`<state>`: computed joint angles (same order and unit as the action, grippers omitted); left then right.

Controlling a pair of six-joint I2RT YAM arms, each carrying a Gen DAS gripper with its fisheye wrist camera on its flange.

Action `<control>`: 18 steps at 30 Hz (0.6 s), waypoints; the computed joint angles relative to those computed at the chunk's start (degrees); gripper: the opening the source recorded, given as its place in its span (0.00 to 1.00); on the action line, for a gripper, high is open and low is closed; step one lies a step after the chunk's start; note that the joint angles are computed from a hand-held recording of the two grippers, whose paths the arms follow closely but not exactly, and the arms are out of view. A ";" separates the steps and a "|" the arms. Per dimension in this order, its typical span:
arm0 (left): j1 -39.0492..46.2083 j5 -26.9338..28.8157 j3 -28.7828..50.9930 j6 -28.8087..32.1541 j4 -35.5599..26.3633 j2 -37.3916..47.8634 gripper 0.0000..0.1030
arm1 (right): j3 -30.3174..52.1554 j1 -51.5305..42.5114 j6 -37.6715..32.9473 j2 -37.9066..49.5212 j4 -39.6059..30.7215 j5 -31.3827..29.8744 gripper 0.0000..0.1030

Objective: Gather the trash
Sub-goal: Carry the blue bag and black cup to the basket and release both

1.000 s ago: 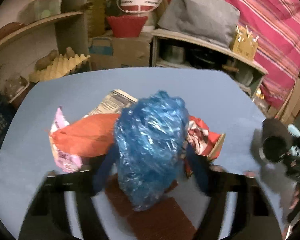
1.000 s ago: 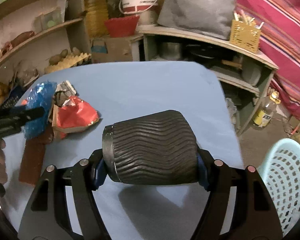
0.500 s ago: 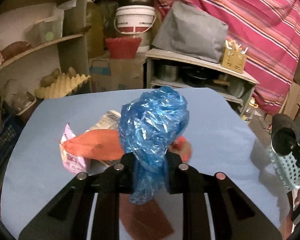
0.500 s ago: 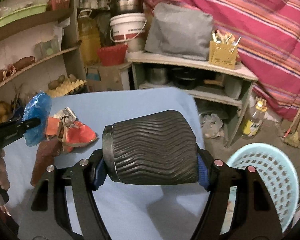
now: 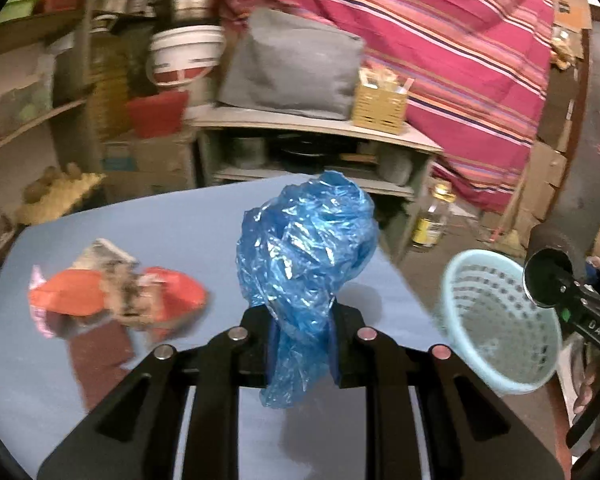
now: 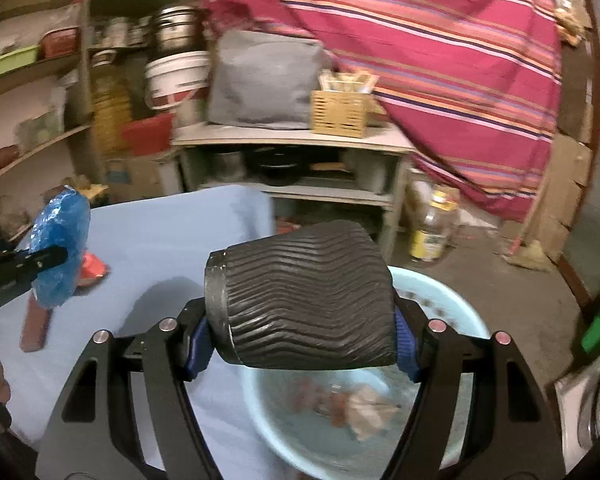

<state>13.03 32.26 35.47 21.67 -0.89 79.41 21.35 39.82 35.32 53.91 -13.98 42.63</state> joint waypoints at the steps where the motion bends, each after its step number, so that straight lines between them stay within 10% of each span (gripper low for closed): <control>1: -2.45 -0.93 -1.16 -1.32 0.52 -1.02 0.19 | -1.15 -0.80 0.09 -2.63 -1.72 0.08 0.68; 9: -18.29 -8.90 -7.02 -9.23 4.78 -5.52 0.20 | -8.89 -17.75 -7.00 -24.01 -10.01 -9.12 0.68; 18: -30.75 -15.36 -5.28 -15.55 7.59 -2.28 0.19 | -12.93 -32.95 -13.74 -22.99 -2.92 -21.67 0.68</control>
